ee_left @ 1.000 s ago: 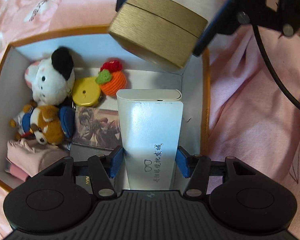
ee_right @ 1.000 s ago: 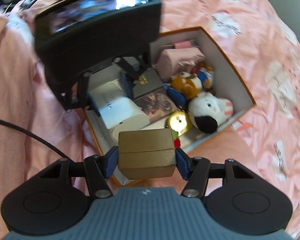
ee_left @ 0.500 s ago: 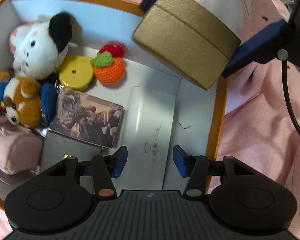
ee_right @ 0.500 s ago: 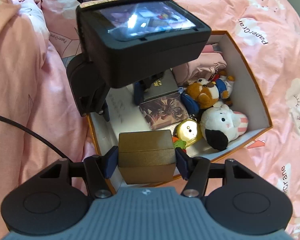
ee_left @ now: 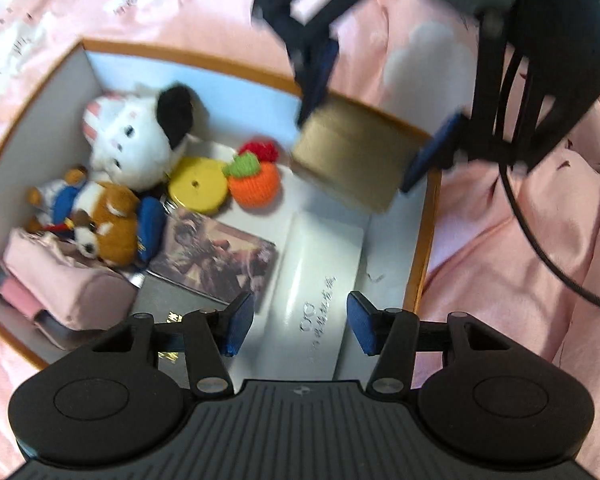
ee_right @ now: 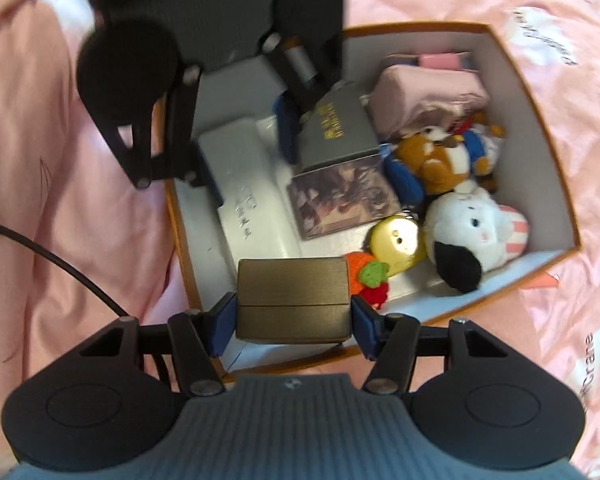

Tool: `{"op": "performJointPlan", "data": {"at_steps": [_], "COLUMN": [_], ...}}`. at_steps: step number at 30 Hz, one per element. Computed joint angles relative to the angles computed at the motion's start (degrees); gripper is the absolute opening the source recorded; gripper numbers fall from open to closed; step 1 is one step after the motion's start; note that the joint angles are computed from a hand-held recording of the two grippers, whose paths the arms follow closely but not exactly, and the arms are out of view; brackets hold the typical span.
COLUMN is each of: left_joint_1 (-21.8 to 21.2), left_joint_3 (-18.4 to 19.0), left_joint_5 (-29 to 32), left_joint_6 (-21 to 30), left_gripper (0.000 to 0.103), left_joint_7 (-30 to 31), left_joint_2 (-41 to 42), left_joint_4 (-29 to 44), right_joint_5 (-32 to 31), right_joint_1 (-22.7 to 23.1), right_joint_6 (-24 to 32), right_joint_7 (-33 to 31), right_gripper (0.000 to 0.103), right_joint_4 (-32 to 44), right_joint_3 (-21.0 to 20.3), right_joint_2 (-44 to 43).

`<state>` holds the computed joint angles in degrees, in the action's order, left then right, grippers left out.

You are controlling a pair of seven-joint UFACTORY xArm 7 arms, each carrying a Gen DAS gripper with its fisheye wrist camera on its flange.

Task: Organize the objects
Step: 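Lower the glasses case and gold box into the box, opening both tools, then withdraw both open tools up from the orange box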

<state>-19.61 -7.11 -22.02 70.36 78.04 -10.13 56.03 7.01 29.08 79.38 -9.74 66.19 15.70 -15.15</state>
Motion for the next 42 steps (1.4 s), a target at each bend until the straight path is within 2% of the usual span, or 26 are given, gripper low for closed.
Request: {"op": "performJointPlan", "data": {"at_steps": [9, 13, 18, 22, 24, 31, 37, 40, 42], "left_joint_1": [-1.04, -1.53, -1.26, -1.88, -2.28, -4.14, -6.78, -7.19, -6.70], "left_joint_3": [1.21, 1.00, 3.15, 3.57, 4.02, 4.96, 7.93, 9.30, 9.85], "left_joint_5": [-4.04, -4.08, -3.70, -4.15, -4.29, -3.00, -2.83, -2.96, -2.75], "left_joint_6": [-9.19, -16.46, -14.92, -20.65, -21.51, -27.06, -29.03, -29.18, -29.19], "left_gripper": [0.062, 0.062, 0.062, 0.062, 0.062, 0.062, 0.062, 0.062, 0.062], "left_joint_7": [2.74, -1.22, -8.23, -11.58, -13.79, -17.80, -17.91, -17.75, -18.23], "left_joint_2": [-7.11, -11.43, -15.79, -20.23, -21.55, -29.03, -32.96, -34.12, -34.84], "left_joint_4": [-7.74, -12.16, -11.28, -16.00, -17.28, -23.94, -25.35, -25.02, -24.72], "right_joint_5": [-2.84, -3.24, -5.83, -6.91, -7.02, -8.07, -9.88, -10.25, -10.93], "right_joint_1": [1.60, 1.65, 2.18, 2.74, 2.82, 2.47, 2.26, 1.65, 1.10], "right_joint_6": [6.83, 7.50, 10.77, 12.56, 12.91, 10.85, 10.96, 7.94, 3.84], "right_joint_7": [-4.62, -5.44, -7.04, -8.34, -8.48, -5.53, -3.77, -0.59, 4.30], "right_gripper": [0.061, 0.061, 0.061, 0.061, 0.061, 0.065, 0.072, 0.072, 0.072], "right_joint_4": [4.67, 4.45, 6.12, 8.33, 8.51, 6.32, 7.24, 5.83, 3.67], "right_joint_3": [0.83, 0.43, 0.79, 0.80, 0.63, 0.38, 0.71, 0.81, 1.49], "right_joint_2": [8.45, 9.57, 12.10, 14.19, 14.58, 11.94, 8.83, 5.03, 1.64]}}
